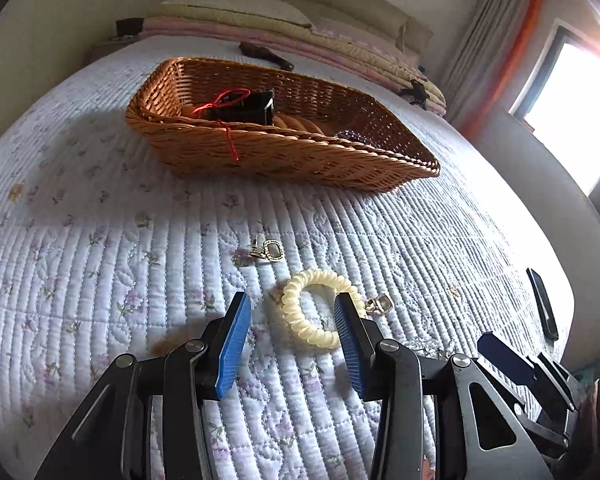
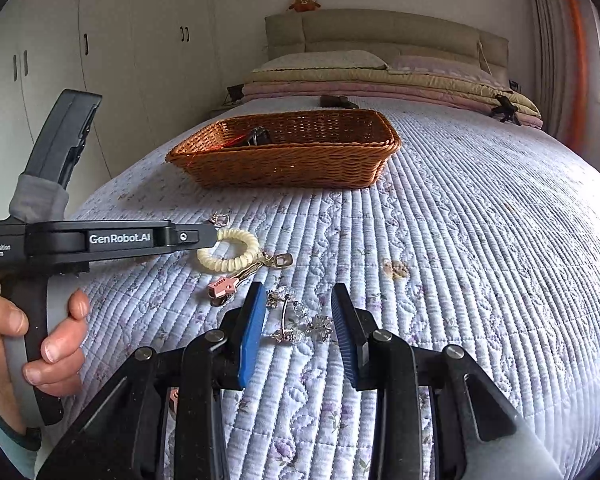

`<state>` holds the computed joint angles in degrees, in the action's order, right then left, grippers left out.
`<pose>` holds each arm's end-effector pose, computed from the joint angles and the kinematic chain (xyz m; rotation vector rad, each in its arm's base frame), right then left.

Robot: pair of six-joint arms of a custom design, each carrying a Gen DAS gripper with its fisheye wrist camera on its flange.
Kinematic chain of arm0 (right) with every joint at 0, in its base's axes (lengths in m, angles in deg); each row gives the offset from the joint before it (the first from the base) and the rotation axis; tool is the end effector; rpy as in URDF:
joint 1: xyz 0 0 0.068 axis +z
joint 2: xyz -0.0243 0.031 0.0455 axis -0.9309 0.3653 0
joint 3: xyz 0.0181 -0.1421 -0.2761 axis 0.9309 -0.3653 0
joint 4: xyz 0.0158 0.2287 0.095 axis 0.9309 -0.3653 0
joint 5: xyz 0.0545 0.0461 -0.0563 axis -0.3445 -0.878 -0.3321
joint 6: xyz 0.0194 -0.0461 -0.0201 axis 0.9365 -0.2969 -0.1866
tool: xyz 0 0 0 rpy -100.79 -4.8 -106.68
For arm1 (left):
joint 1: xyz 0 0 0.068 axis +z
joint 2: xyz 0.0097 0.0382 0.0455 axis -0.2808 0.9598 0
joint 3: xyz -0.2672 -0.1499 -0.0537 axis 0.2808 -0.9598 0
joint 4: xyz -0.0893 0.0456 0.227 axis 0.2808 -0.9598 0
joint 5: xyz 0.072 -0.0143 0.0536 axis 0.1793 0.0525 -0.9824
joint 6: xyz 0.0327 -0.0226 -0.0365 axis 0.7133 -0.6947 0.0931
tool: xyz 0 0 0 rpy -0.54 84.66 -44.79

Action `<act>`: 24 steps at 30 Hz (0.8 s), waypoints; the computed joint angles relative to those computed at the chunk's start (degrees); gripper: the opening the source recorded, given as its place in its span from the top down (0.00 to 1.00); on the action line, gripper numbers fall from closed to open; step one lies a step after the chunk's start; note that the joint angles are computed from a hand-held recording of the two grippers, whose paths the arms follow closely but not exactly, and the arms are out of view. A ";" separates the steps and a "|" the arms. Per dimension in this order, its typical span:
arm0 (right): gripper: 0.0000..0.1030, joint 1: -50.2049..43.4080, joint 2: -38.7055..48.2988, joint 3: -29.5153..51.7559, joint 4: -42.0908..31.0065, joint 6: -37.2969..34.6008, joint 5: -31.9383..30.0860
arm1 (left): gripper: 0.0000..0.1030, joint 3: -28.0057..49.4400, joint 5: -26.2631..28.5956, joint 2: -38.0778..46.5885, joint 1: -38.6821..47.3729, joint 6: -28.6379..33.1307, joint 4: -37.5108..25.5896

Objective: Organize jewelry
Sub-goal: 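Move both tools toward the cream coil hair tie and keychains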

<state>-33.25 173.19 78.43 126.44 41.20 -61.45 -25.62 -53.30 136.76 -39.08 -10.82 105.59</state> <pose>0.2284 0.1492 0.1090 -0.2037 2.2103 0.1626 0.3809 -0.1644 0.0841 0.1120 2.4219 -0.4931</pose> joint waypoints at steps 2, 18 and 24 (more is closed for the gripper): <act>0.64 0.07 0.32 0.16 -0.09 -0.12 -0.06 | 0.57 1.63 -1.26 0.86 -0.54 0.37 -1.45; 0.65 -0.32 3.77 5.10 -6.29 -0.89 -1.76 | 0.67 5.24 -13.05 2.71 -5.45 2.19 -6.11; 0.77 -0.77 4.63 6.24 -7.92 -0.45 -2.00 | 0.78 2.62 -12.90 1.63 -6.11 3.34 -4.13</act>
